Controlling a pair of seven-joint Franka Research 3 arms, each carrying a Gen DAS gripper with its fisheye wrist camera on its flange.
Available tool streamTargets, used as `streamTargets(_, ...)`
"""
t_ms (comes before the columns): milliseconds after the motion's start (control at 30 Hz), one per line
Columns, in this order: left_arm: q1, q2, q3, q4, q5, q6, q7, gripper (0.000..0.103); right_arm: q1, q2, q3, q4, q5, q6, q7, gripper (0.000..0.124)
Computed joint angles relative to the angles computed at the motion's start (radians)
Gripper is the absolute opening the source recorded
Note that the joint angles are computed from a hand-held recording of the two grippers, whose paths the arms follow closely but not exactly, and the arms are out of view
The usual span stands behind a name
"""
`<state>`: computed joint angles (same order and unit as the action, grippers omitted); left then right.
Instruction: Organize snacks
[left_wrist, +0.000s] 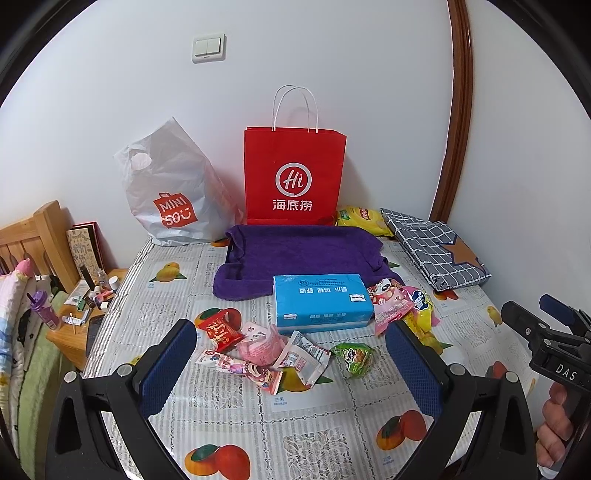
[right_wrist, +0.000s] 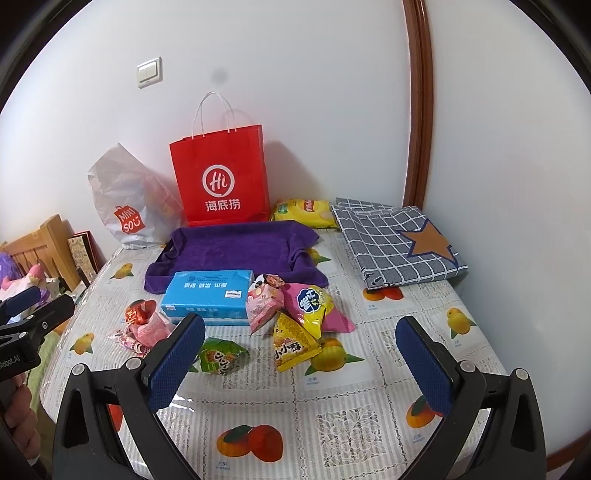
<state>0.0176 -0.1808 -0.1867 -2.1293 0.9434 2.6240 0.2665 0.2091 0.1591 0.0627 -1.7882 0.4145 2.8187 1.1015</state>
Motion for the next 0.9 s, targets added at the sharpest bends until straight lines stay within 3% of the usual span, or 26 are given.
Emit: streamTargets(900,-0.003,0.003,0.0,0.003,0.006,-0.006,-0.005,0.103,0.004,-0.005,0.003,-0.007,0.004,0.002,-0.003,0.102)
